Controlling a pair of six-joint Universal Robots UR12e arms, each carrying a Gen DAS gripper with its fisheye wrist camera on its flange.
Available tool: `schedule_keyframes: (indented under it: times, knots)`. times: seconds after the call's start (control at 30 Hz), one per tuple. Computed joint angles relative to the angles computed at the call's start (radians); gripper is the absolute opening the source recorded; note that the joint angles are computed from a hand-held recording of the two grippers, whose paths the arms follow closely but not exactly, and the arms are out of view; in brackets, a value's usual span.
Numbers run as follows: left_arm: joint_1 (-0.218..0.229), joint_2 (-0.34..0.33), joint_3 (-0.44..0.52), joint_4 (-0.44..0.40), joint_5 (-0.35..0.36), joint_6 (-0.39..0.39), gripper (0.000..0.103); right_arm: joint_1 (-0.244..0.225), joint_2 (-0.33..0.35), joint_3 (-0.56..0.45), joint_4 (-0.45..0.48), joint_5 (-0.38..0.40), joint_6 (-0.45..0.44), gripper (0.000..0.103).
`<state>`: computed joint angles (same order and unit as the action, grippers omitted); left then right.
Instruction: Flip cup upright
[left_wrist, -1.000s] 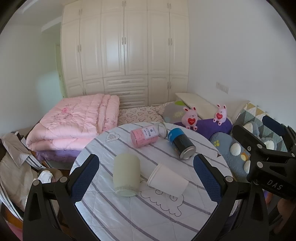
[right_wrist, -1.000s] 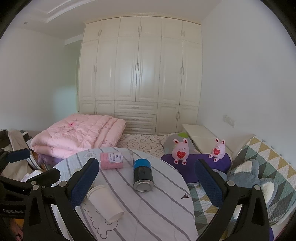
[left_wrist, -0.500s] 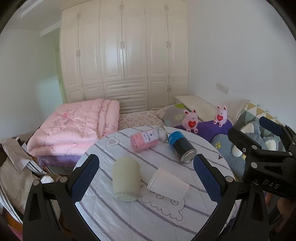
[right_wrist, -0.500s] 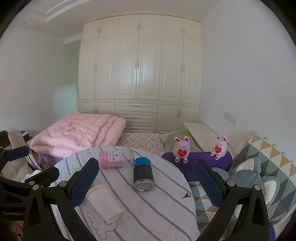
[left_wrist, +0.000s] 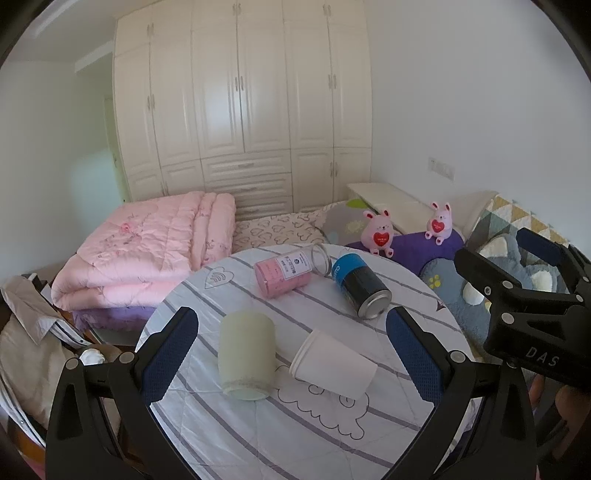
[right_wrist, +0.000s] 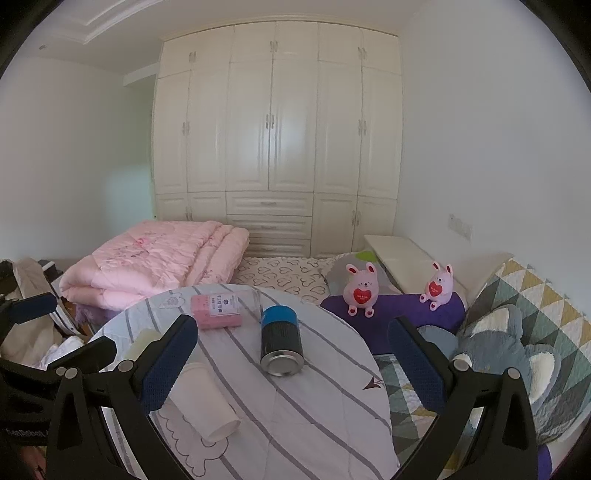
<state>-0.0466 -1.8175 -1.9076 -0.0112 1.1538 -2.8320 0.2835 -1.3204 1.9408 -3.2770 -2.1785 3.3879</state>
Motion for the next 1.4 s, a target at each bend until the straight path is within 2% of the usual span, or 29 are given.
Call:
schedule_keyframes:
  times: [0.5,1.0,1.2,1.4]
  knots:
    - [-0.011,-0.019,0.030,-0.034,0.027,0.003,0.103,-0.027,0.001,0.000,0.018,0.044,0.016,0.103]
    - [-0.028,-0.051,0.070,-0.029,0.071,-0.016,0.103,-0.052,0.014,-0.011,0.022,0.095,0.010,0.103]
    - [-0.042,-0.075,0.110,-0.060,0.085,-0.033,0.103,-0.077,0.024,-0.028,0.056,0.137,0.003,0.103]
    - [-0.067,-0.118,0.173,-0.116,0.125,-0.030,0.103,-0.115,0.037,-0.050,0.118,0.221,0.026,0.103]
